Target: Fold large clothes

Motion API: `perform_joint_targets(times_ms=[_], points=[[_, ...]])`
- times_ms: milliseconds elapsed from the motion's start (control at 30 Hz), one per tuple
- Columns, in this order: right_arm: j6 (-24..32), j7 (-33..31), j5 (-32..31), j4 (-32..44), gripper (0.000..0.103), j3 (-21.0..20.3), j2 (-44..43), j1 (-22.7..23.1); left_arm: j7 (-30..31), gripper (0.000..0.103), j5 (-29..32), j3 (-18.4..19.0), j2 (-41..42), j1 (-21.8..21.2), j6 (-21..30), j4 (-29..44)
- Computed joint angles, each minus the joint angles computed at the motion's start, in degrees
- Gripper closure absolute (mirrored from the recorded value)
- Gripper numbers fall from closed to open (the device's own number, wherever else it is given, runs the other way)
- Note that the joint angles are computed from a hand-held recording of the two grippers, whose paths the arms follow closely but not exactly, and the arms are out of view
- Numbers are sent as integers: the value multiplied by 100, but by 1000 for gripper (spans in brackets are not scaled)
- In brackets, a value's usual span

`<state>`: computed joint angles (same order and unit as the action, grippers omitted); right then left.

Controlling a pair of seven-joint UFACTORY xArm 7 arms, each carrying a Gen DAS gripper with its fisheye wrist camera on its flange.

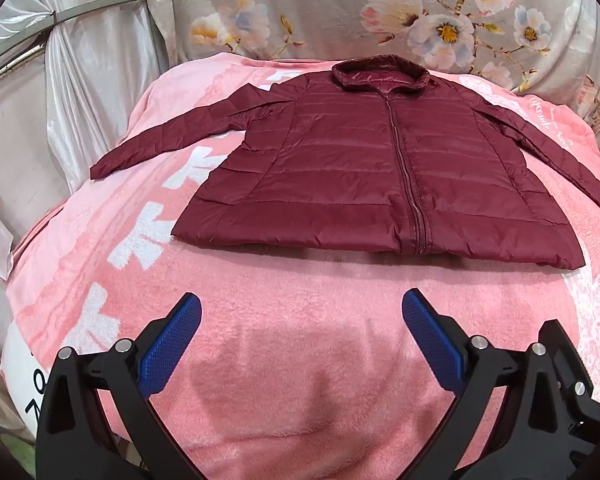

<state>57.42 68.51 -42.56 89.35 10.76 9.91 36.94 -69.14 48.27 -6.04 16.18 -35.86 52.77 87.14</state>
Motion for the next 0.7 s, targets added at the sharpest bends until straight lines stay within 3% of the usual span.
perform_joint_targets(times_ms=[700], points=[[-66,-3,51,40,11,-35,74,-2,11,5,-17,-6,-53,32,-21,-107]])
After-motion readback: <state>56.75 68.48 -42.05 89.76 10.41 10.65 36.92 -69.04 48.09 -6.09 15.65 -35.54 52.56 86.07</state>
